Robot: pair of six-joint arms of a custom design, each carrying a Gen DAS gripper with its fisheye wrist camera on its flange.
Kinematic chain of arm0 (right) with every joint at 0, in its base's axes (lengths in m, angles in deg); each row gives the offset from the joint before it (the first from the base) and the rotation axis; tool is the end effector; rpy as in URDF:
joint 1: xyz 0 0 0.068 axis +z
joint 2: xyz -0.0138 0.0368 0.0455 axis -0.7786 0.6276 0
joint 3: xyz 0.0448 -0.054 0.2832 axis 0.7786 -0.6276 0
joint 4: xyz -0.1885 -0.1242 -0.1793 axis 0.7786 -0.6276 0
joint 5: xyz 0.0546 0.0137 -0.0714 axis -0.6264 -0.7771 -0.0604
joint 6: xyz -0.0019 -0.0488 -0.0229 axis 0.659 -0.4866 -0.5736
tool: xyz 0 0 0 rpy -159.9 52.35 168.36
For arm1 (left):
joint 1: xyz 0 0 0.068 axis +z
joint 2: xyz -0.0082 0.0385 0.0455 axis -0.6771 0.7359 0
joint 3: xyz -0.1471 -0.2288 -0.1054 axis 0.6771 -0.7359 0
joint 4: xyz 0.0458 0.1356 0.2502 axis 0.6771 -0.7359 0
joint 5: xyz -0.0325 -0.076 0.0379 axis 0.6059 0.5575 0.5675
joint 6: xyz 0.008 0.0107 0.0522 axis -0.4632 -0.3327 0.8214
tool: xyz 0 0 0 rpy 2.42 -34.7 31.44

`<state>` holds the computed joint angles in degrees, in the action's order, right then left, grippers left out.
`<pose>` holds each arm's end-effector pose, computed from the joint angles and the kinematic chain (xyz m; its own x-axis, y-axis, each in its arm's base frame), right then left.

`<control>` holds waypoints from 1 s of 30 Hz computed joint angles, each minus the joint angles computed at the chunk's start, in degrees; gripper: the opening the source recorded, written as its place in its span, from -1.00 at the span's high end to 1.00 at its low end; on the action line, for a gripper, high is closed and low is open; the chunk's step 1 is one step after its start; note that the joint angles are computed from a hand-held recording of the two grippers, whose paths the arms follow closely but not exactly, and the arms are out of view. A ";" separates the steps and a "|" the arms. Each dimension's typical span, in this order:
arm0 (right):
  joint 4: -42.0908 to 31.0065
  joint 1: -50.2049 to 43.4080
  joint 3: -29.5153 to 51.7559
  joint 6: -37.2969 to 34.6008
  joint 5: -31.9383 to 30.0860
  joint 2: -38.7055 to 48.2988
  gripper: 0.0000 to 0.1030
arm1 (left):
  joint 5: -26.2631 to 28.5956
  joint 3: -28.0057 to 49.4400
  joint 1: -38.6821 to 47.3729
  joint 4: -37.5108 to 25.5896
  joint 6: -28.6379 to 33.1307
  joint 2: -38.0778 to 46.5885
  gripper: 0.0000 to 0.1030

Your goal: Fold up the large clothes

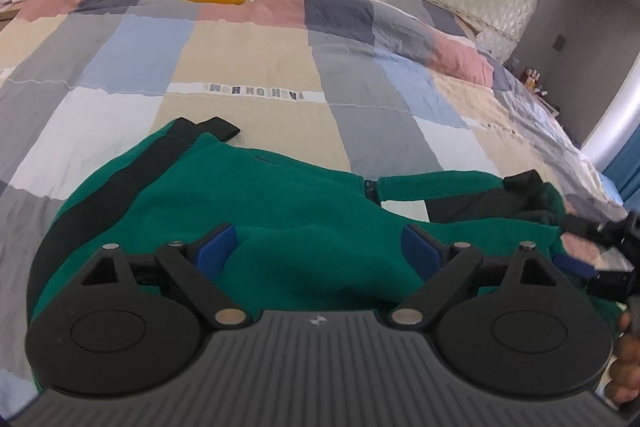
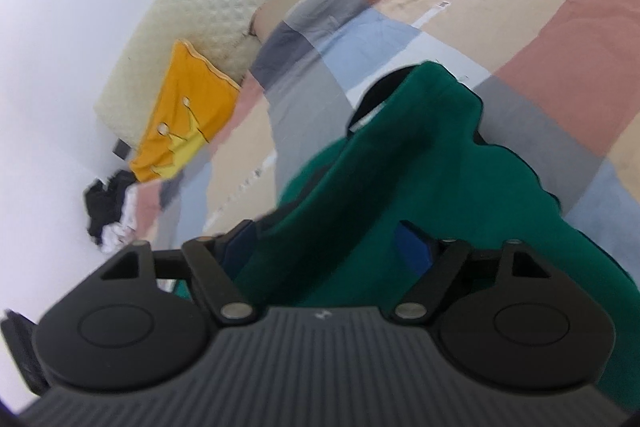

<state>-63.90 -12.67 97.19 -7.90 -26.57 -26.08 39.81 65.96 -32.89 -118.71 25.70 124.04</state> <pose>0.2020 0.1389 0.2323 -0.3551 0.7195 -0.5968 0.2205 0.6849 0.6945 0.4193 0.0507 0.3351 -0.6852 0.1162 -0.7190 0.4293 0.8619 -0.2698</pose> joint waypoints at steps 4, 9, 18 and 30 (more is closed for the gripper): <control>4.01 -2.00 -0.80 0.25 -2.73 0.12 -0.50 | -3.77 -1.90 -1.81 2.99 1.87 -0.08 -0.79; 4.73 -6.81 2.78 -0.52 -6.93 4.99 -0.21 | -5.39 -1.56 -2.50 3.01 1.92 1.02 -0.79; -3.49 -14.37 13.79 -4.74 -13.37 10.96 0.85 | -3.04 -1.45 -0.69 4.70 -2.60 0.29 -0.79; -1.99 -24.93 23.18 -4.99 -18.82 28.85 0.86 | -7.02 1.06 -0.78 6.96 -7.21 4.52 -0.79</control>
<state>-65.89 -37.60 120.36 -12.89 -45.39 2.77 32.79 67.02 -33.67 -111.76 18.49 128.57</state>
